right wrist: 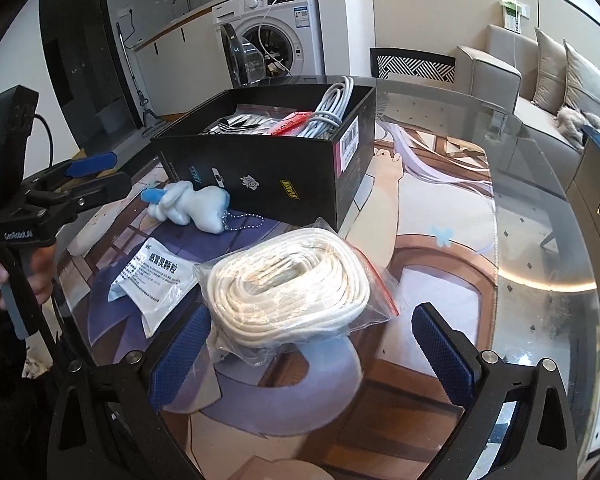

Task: Organize soft objects
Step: 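Close the right gripper on the white lace bag and lift it, then grasp the white medicine packet with the left gripper while the right gripper holds the lace bag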

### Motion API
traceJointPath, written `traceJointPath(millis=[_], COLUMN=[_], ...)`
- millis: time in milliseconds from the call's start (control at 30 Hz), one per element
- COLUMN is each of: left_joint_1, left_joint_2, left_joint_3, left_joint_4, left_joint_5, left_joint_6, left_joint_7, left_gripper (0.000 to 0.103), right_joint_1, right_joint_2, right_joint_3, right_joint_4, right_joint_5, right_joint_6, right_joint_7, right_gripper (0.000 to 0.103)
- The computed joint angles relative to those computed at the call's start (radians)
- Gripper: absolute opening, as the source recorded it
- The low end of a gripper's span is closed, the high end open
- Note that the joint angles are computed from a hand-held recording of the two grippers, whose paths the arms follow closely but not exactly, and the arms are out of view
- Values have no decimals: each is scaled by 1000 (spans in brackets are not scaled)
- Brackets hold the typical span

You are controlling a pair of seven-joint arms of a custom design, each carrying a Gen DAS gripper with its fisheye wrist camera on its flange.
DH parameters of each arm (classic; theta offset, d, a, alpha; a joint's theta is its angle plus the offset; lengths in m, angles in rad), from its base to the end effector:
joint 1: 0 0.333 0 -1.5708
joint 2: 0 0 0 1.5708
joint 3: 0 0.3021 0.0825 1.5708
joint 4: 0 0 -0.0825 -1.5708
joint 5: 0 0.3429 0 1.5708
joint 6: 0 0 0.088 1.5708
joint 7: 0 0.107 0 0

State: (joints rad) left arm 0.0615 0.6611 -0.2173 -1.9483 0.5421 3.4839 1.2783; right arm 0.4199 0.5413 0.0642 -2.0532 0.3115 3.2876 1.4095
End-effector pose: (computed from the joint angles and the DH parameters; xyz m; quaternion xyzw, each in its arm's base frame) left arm 0.6088 -0.1381 0.2733 -0.5161 0.7403 -0.3756 0.2111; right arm 0.5533 0.2515 0.2704 -0.7579 0.5588 -0.1586 0.2969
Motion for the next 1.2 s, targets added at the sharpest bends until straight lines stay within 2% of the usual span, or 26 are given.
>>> traceJointPath(millis=[333, 667, 900, 967, 1000, 1067, 1100, 1200], left_joint_1=[1, 4, 2, 0, -2, -4, -4, 2], left_joint_2=[4, 8, 11, 14, 15, 15, 15, 13], left_joint_3=[0, -3, -2, -1, 0, 1, 0, -6], left_joint_4=[7, 10, 12, 13, 13, 12, 10, 8], left_joint_5=[2, 4, 4, 4, 3, 3, 4, 10], left_joint_6=[-4, -5, -4, -4, -4, -4, -4, -8], left_joint_7=[1, 3, 5, 6, 7, 8, 9, 11], left_gripper=[103, 103, 103, 103, 103, 103, 103, 103], right_joint_1=[-55, 23, -3, -19, -26, 3, -6, -11], right_joint_2=[48, 87, 95, 98, 100, 96, 93, 83], right_joint_3=[57, -25, 3, 22, 32, 1, 12, 16], right_joint_4=[71, 150, 154, 156, 159, 153, 148, 132], right_joint_5=[-18, -30, -29, -30, -16, -32, -33, -35], right_joint_6=[-29, -82, -77, -78, -80, -75, -73, -55], right_joint_7=[-23, -14, -17, -25, -46, -25, -31, -42], right_gripper=[102, 102, 102, 96, 88, 82, 74, 71])
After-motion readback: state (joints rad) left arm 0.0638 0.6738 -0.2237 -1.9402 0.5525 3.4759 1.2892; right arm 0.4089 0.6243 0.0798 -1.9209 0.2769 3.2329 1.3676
